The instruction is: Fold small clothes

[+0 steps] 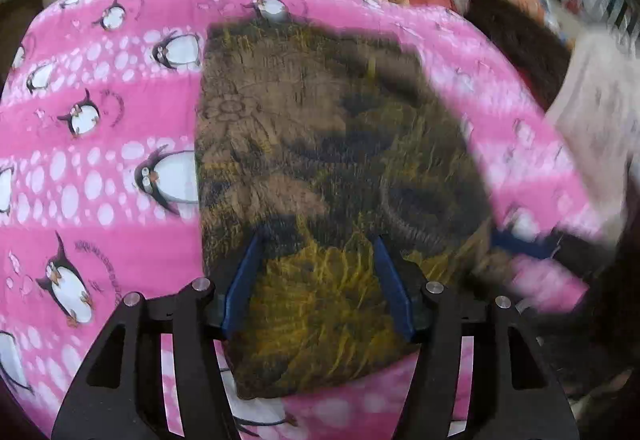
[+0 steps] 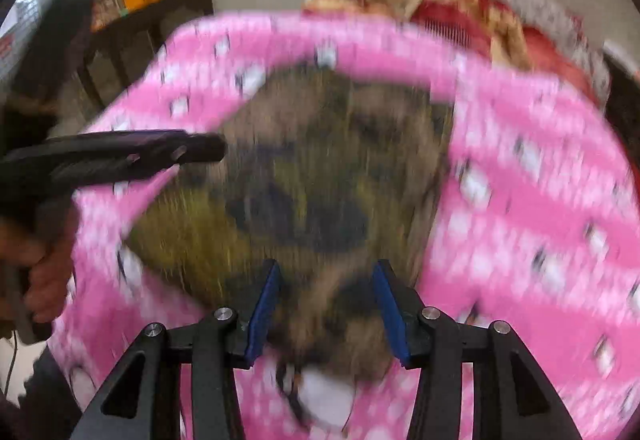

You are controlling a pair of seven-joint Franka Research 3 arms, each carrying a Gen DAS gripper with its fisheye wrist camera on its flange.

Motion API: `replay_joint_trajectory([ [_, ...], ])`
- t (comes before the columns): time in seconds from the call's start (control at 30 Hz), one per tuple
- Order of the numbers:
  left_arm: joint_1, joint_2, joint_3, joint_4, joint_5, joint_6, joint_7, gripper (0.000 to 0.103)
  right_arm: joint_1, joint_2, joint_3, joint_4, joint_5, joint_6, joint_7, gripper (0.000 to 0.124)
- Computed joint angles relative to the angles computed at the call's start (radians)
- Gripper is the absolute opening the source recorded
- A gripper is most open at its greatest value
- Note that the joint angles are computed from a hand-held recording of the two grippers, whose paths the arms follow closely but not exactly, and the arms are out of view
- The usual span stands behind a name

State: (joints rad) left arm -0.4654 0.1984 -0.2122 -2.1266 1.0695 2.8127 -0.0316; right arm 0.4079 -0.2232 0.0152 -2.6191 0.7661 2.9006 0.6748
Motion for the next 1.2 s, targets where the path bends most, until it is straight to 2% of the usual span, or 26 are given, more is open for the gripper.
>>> replay_joint_trajectory([
  [0.03, -0.021, -0.001, 0.008, 0.005, 0.059, -0.03, -0.044, 0.059, 0.034, 0.0, -0.038, -0.002, 0.097, -0.007, -0.079, 0.048],
  [0.07, -0.031, 0.001, 0.004, 0.012, 0.08, -0.063, -0.062, 0.06, 0.033, -0.012, -0.045, -0.003, 0.124, -0.02, -0.091, 0.048],
  [0.13, -0.03, 0.002, 0.001, 0.015, 0.101, -0.069, -0.106, 0.064, -0.004, -0.04, -0.02, -0.011, 0.078, -0.042, -0.033, 0.047],
  [0.2, -0.037, 0.004, 0.014, 0.016, 0.208, -0.055, -0.232, 0.074, -0.022, -0.076, -0.004, -0.035, 0.053, -0.018, 0.016, 0.048],
  [0.27, -0.039, 0.018, 0.013, 0.029, 0.287, -0.059, -0.303, 0.08, -0.048, -0.111, 0.012, -0.067, -0.007, 0.003, 0.079, 0.048],
  [0.37, -0.031, 0.02, 0.001, 0.029, 0.322, -0.073, -0.332, 0.08, -0.1, -0.148, 0.037, -0.108, -0.134, -0.01, 0.191, 0.048],
  [0.47, -0.019, 0.017, -0.003, 0.024, 0.361, -0.051, -0.377, 0.08, -0.096, -0.189, 0.012, -0.14, -0.189, -0.047, 0.226, 0.048],
  [0.63, -0.002, 0.016, -0.011, 0.019, 0.403, -0.022, -0.422, 0.08, -0.11, -0.229, 0.035, -0.198, -0.281, -0.025, 0.299, 0.048],
  [0.7, 0.006, 0.011, -0.027, 0.019, 0.294, -0.035, -0.311, 0.08, -0.095, -0.246, 0.024, -0.212, -0.295, -0.023, 0.316, 0.048],
  [0.77, 0.008, -0.001, -0.052, 0.02, 0.094, -0.091, -0.136, 0.08, -0.098, -0.263, 0.029, -0.218, -0.319, -0.02, 0.342, 0.048],
  [0.83, -0.006, -0.023, -0.086, 0.044, -0.119, -0.221, 0.036, 0.08, -0.109, -0.29, 0.041, -0.225, -0.349, -0.008, 0.371, 0.048],
  [0.87, -0.014, -0.038, -0.092, 0.05, -0.176, -0.252, 0.073, 0.08, -0.113, -0.298, 0.045, -0.225, -0.364, -0.005, 0.384, 0.048],
  [1.03, -0.045, -0.078, -0.1, 0.078, -0.261, -0.332, 0.128, 0.08, -0.118, -0.331, 0.033, -0.209, -0.408, -0.009, 0.427, 0.048],
  [1.2, -0.054, -0.088, -0.106, 0.097, -0.298, -0.37, 0.155, 0.08, -0.098, -0.371, 0.003, -0.205, -0.414, -0.014, 0.426, 0.048],
])
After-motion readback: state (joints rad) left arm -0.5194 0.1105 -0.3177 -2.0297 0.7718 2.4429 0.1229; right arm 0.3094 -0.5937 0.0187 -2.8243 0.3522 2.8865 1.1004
